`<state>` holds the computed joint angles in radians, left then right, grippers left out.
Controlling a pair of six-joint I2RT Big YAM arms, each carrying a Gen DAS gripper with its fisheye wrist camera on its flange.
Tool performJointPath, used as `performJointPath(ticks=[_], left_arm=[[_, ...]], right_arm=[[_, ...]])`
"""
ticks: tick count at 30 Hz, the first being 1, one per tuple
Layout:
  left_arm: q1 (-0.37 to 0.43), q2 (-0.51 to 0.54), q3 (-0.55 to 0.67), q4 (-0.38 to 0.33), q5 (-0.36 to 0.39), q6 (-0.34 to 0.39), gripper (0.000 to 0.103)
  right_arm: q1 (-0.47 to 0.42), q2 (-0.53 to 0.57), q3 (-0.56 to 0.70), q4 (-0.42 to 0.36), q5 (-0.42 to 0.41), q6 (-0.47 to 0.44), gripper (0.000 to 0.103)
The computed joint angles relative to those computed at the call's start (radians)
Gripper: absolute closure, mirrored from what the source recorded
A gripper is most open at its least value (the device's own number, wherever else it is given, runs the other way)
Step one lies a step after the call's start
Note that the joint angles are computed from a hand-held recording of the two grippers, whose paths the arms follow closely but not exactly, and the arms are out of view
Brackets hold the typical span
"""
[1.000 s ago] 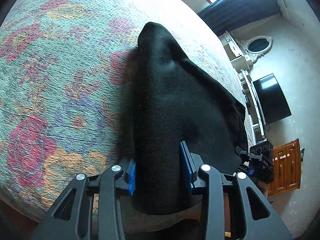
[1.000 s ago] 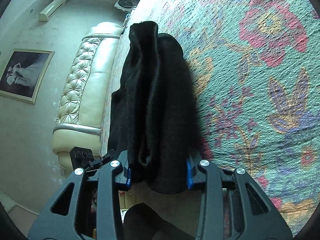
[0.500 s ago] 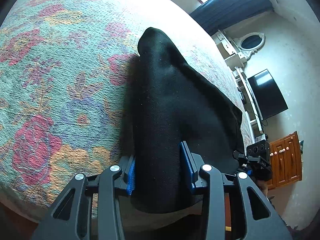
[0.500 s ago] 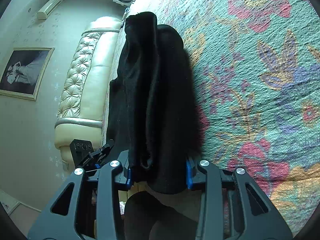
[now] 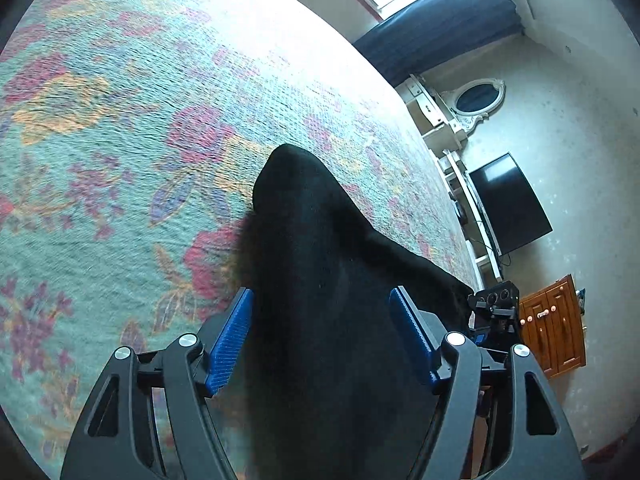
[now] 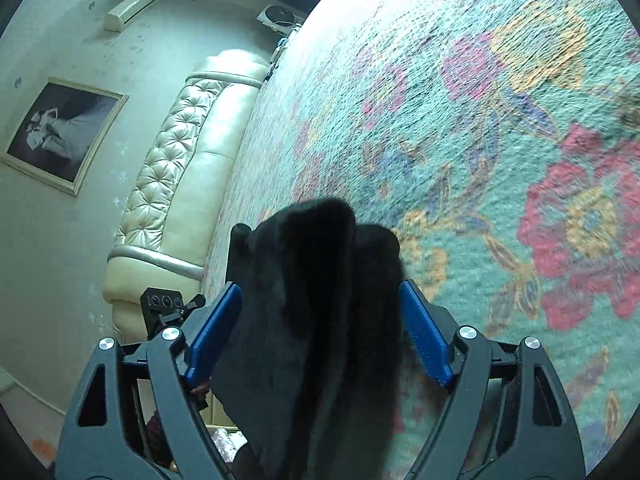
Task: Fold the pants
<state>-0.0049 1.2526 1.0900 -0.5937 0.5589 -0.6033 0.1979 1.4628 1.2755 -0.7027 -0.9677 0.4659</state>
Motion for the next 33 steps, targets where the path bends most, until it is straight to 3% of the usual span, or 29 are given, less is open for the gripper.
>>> performJointPath(ticks=[3, 6, 8, 9, 10, 14, 19, 30, 33], left_arm=[[-0.005, 0.076, 0.041, -0.016, 0.044, -0.022, 0.034], [0.002, 0.092, 0.026, 0.063, 0.097, -0.057, 0.035], [-0.004, 0.106, 0.049, 0.001, 0.039, -0.010, 0.063], [-0.011, 0.106, 0.052, -0.007, 0.021, -0.003, 0.064], [-0.019, 0.100, 0.052, -0.008, -0.002, 0.002, 0.068], [-0.063, 0.102, 0.105, -0.071, -0.130, 0.049, 0.075], [-0.075, 0.146, 0.186, -0.112, -0.202, 0.074, 0.076], [-0.035, 0.246, 0.282, -0.116, -0.195, 0.042, 0.075], [-0.023, 0.264, 0.281, -0.109, -0.159, 0.014, 0.075]], right_arm=[[0.007, 0.051, 0.020, 0.078, -0.042, 0.071, 0.022], [0.021, 0.077, 0.063, 0.022, -0.058, 0.004, 0.023], [0.036, 0.083, 0.090, -0.051, -0.005, -0.069, 0.045], [0.036, 0.089, 0.095, -0.079, 0.002, -0.096, 0.060], [0.031, 0.089, 0.085, -0.065, -0.008, -0.081, 0.063], [0.038, 0.064, 0.064, -0.024, 0.051, -0.099, 0.067], [0.062, 0.072, 0.106, -0.004, 0.146, -0.122, 0.069], [0.087, 0.188, 0.260, 0.019, 0.191, -0.080, 0.069], [0.085, 0.224, 0.287, 0.024, 0.184, -0.055, 0.069]])
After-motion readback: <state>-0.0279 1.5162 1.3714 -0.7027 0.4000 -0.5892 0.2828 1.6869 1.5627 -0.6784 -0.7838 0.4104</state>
